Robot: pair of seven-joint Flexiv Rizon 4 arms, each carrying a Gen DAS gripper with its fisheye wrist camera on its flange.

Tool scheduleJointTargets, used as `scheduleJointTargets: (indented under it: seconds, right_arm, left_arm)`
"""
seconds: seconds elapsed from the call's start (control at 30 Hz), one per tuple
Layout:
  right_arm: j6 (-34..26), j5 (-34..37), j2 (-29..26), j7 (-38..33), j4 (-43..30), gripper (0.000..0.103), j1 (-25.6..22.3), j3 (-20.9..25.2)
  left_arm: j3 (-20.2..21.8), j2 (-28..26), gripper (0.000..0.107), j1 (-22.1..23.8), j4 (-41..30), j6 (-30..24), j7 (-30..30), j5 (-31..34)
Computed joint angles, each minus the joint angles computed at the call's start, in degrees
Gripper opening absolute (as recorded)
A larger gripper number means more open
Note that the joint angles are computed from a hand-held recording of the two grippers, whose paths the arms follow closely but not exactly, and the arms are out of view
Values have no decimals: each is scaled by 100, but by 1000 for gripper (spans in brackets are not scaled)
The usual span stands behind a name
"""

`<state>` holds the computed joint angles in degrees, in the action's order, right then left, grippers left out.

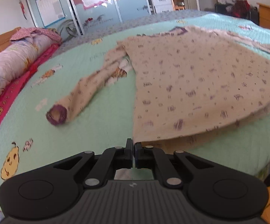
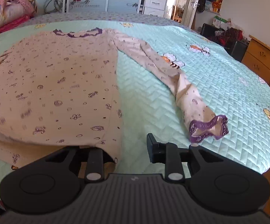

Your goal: Fold clothes

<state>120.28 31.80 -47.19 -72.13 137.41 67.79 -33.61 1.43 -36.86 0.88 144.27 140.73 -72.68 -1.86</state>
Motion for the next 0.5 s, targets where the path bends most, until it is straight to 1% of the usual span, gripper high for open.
scheduleJointTargets:
  seconds: [0.07,0.17,0.27,0.33,0.4,0.47,0.5]
  right_arm:
    - [-72,-84,137,-40,87,31,-45,46]
    - [-70,-131,279,-80,268,39,-38,83]
    - [-81,-197,466,-181,466,40,-31,138]
    - [-87,-219,589,-245,621,43,-1,156]
    - [-156,-162,684,-265,771,50,135,66]
    - [-239,-110,757,-235,938,50,351,-106]
    - [-243,-100,802,-226,1047,50,470,-203]
  left_arm:
    - [3,14,2,49,77,88,-74,43]
    - [8,82,4,151,141,124,-135,138]
    - [39,153,5,186,244,167,-139,188]
    - [93,209,5,146,357,168,-121,107]
    - [117,279,5,213,499,175,-185,108]
    - [145,341,5,317,641,247,-297,146]
    - [154,355,5,407,698,442,-412,247]
